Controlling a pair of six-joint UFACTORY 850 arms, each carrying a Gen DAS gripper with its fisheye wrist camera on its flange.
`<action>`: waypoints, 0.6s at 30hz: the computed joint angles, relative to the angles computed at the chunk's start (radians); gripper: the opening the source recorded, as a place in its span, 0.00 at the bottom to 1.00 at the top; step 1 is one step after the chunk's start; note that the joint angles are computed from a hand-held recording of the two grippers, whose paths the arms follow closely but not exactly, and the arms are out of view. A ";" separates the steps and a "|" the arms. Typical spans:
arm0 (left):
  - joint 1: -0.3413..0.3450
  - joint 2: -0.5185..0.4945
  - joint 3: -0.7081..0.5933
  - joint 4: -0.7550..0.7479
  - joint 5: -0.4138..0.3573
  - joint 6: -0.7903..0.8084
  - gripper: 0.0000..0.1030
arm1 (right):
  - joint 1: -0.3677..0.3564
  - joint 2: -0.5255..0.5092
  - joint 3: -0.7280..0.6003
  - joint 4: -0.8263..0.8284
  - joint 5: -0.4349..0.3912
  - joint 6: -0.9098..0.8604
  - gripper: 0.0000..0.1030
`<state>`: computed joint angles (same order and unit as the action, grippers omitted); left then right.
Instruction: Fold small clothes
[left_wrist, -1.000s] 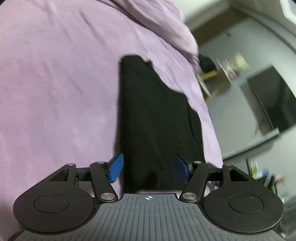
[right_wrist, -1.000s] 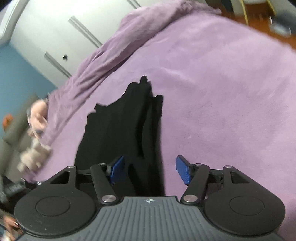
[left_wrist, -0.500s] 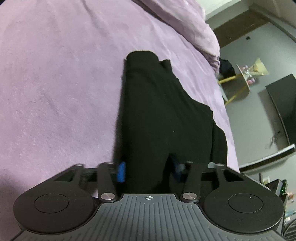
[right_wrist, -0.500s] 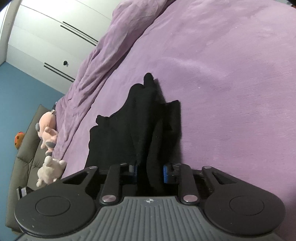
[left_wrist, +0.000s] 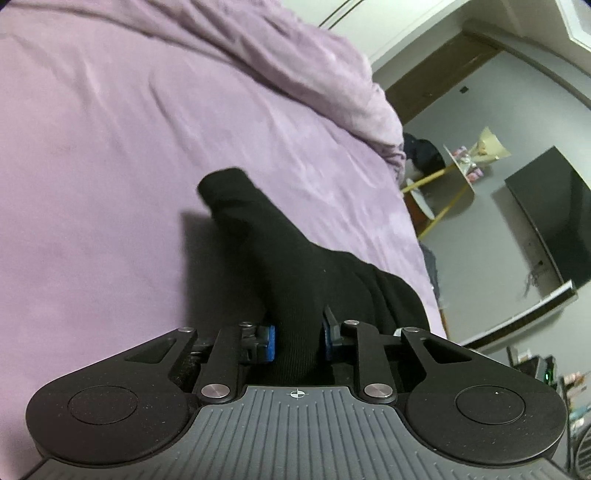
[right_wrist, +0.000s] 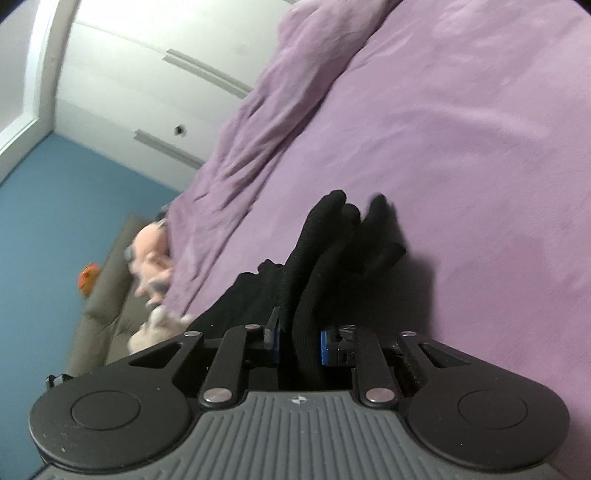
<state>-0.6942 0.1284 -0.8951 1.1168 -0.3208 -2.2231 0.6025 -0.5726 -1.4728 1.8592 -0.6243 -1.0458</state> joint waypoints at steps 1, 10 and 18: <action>-0.011 0.035 0.020 -0.041 -0.020 0.044 0.24 | 0.009 0.006 0.008 -0.008 -0.015 0.008 0.16; -0.141 0.214 0.138 -0.415 -0.300 0.317 0.31 | 0.087 0.055 0.082 -0.264 -0.054 0.180 0.26; -0.216 0.148 0.072 -0.266 -0.562 0.220 0.43 | 0.194 0.134 0.070 -0.214 0.296 0.063 0.28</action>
